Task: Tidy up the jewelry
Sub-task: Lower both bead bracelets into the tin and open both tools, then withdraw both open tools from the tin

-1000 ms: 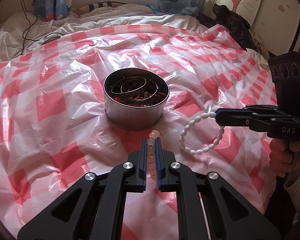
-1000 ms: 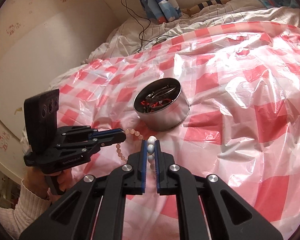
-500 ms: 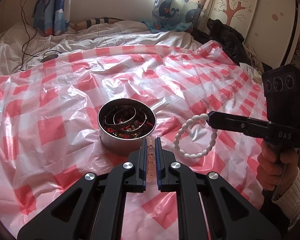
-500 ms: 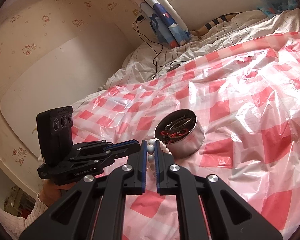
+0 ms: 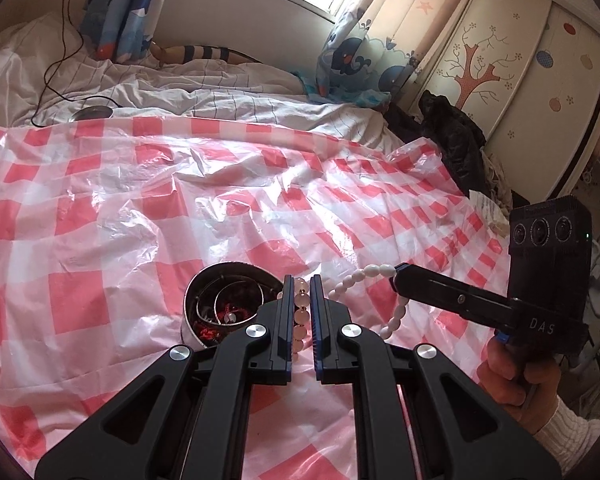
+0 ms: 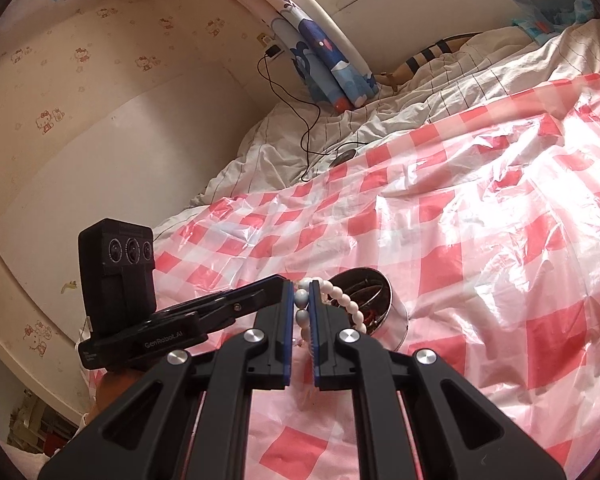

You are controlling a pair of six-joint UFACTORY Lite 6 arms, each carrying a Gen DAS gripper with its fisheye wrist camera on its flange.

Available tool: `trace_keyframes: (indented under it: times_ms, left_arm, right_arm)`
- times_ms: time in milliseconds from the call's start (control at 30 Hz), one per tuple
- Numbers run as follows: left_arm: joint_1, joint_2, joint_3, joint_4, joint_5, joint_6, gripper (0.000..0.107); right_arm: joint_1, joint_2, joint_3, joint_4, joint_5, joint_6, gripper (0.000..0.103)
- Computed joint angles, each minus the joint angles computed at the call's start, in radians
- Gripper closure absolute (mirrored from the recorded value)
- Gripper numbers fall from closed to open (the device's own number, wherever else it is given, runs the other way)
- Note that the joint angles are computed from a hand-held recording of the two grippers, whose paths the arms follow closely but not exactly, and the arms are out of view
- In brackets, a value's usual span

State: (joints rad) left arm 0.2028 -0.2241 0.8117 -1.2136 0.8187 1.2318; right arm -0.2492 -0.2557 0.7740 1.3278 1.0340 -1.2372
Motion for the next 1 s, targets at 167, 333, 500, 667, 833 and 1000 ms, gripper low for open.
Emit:
trace_keyframes:
  times_ms: [167, 333, 500, 667, 833, 1000]
  left_arm:
    - [-0.028, 0.167, 0.097, -0.031, -0.070, -0.027, 0.100]
    - [-0.050, 0.267, 0.132, 0.135, -0.207, -0.184, 0.099]
    - [0.030, 0.216, 0.114, 0.154, -0.161, -0.192, 0.076]
    - [0.091, 0.126, 0.081, 0.194, -0.123, -0.213, 0.065]
    - [0.046, -0.074, -0.035, 0.338, -0.213, -0.312, 0.055]
    - [-0.099, -0.371, -0.233, 0.662, -0.357, -0.625, 0.035]
  right_arm:
    - [0.061, 0.066, 0.056, 0.014, -0.075, 0.000, 0.095]
    - [0.155, 0.176, 0.117, 0.028, -0.172, -0.002, 0.095]
    - [0.277, 0.253, 0.144, 0.022, -0.302, 0.001, 0.095]
    - [0.366, 0.288, 0.146, -0.056, -0.383, 0.062, 0.060]
    - [0.310, 0.086, 0.048, -0.096, -0.372, 0.083, 0.056]
    - [0.218, -0.321, -0.185, -0.271, -0.464, 0.284, 0.029]
